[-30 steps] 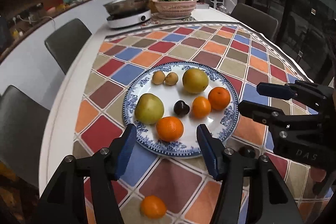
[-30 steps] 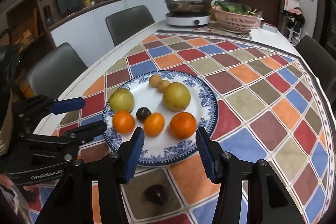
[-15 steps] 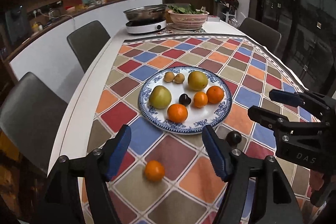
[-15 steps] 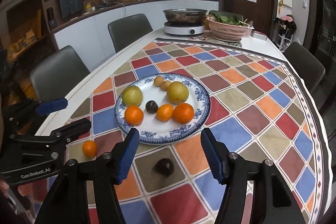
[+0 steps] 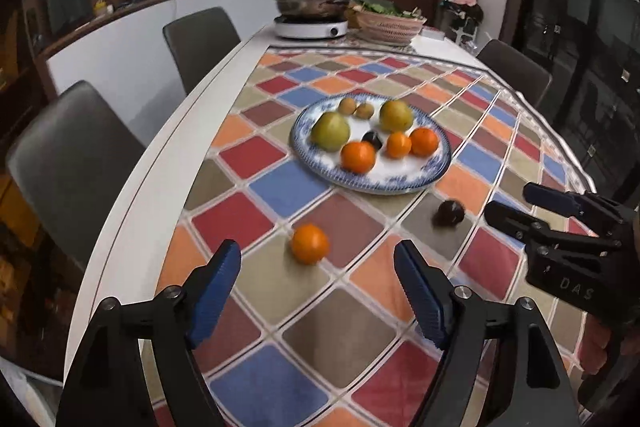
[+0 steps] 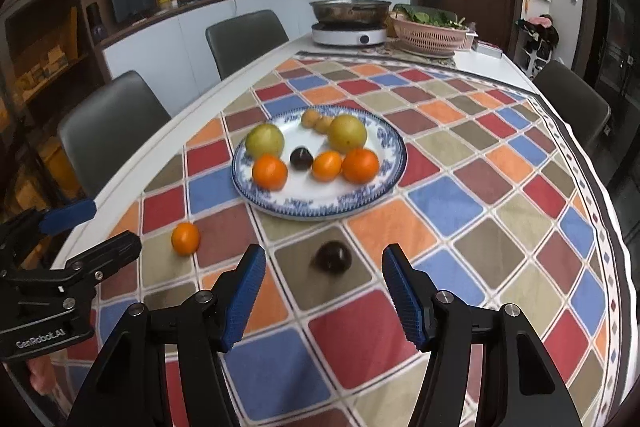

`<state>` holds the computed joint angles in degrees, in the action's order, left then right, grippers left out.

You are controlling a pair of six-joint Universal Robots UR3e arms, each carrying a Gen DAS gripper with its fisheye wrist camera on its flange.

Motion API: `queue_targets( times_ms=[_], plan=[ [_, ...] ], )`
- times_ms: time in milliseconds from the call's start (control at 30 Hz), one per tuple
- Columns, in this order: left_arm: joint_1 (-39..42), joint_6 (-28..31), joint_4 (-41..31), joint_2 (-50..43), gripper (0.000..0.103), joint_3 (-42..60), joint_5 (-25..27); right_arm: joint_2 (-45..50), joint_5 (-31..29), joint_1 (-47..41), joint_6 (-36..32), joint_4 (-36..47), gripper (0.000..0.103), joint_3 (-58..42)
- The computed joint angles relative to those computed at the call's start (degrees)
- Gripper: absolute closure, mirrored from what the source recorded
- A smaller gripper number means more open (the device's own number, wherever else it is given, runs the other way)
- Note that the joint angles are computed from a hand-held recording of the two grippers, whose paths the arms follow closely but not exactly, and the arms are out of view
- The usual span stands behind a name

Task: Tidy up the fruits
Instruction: 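Move the left tool to the last orange while the right tool approaches a dark plum, then grasp the orange with the left tool while the right tool grasps the dark plum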

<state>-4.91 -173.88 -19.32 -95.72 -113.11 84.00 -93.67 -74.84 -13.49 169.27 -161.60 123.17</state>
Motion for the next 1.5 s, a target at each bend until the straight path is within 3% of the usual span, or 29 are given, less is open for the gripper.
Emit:
queue_targets(
  times_ms=[333, 667, 867, 1133, 1267, 1500],
  plan=[
    [-0.26, -0.38, 2.86, -3.75, 0.024, -1.87, 3.23, 3.08, -4.04, 1.64, 2.34, -2.2, 0.042, 1.43],
    [0.51, 0.97, 4.3, -9.36, 0.024, 1.04, 2.12, 8.84, -6.03, 3.15, 3.01, -3.92, 0.042, -1.07],
    [0.13, 1.43, 4.8, -13.2, 0.026, 4.73, 2.2, 12.43, -5.16, 2.79, 3.75, -2.67, 0.049, -4.16],
    [0.63, 1.77, 3.01, -16.17, 0.047, 8.14, 0.14, 15.44, -4.4, 3.19, 3.72, -2.74, 0.059, -6.69],
    [0.29, 1.75, 1.96, -17.54, 0.05, 9.73, 0.5, 16.76, -4.07, 3.28, 3.49, -2.54, 0.059, -8.04],
    [0.29, 2.11, 0.88, -18.68, 0.058, 11.07, 0.17, 18.48, -4.3, 3.76, 2.85, -1.49, 0.071, -10.18]
  ],
)
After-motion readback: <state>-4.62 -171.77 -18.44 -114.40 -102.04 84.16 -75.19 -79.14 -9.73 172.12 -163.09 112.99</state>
